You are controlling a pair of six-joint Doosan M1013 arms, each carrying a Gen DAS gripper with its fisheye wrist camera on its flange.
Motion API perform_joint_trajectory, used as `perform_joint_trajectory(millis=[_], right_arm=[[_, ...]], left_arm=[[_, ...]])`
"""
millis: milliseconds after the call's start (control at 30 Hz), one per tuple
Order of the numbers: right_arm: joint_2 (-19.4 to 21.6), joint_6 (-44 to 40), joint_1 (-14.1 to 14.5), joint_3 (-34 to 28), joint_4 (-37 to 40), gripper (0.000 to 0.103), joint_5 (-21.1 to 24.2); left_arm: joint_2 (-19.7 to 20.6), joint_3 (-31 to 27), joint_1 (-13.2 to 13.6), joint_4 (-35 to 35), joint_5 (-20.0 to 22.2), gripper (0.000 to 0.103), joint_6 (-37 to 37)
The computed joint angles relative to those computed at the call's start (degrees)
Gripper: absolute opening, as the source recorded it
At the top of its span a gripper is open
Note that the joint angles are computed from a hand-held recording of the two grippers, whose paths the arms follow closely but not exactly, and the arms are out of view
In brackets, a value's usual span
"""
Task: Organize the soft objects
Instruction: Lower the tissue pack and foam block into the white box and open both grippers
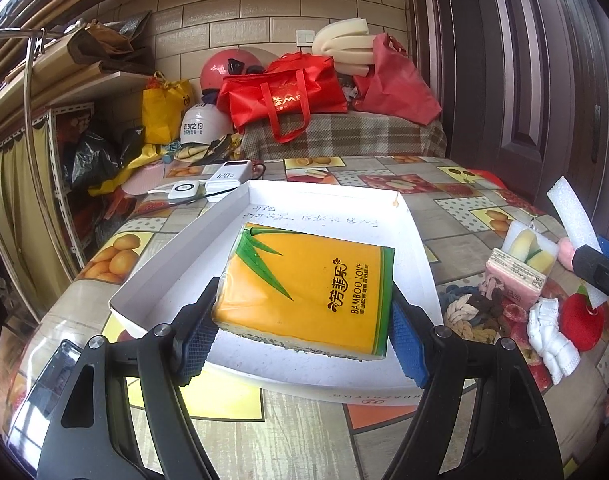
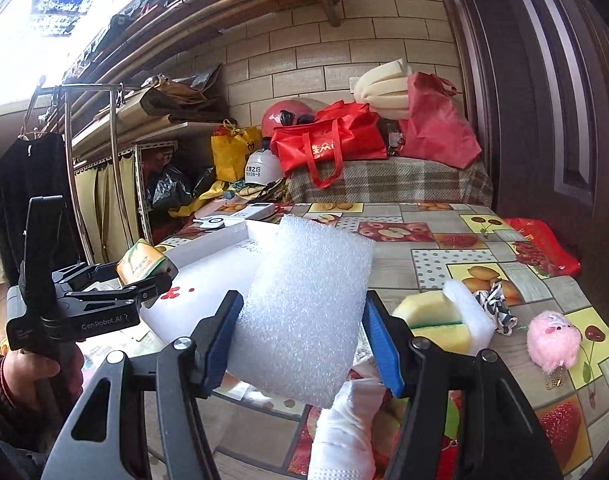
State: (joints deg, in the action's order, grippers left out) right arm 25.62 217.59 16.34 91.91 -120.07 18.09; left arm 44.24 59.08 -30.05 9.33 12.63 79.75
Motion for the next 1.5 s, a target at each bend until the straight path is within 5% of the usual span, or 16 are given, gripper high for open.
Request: perform_joint_trajectory(millis=[433, 833, 1167, 1367, 1500], right_arm=[[2.09, -10.08, 0.54, -3.55, 7.65, 0.061, -4.19], [5.64, -40.06, 0.50, -9.31, 37.55, 0.061, -7.16], [7.94, -45.34, 1.64, -12.97, 38.53, 0.061, -5.53], [10.25, -58.74, 1.75, -17.16, 51.62, 0.061, -5.10], [12.30, -73.11, 1.69, -21.00, 66.09, 0.062, -3.67]], left_arm=[[0.22, -0.34, 0.18, 3.42, 0.41, 0.077, -4.07], [4.82, -9.02, 0.97, 11.77, 9.00, 0.077, -12.64], [9.69, -18.73, 3.45, -2.84, 18.41, 0.077, -6.76], [10.75, -20.73, 3.21, 3.54, 18.46, 0.077, -10.21], [11.72, -22.71, 3.51, -0.50, 20.17, 0.077, -5.38]])
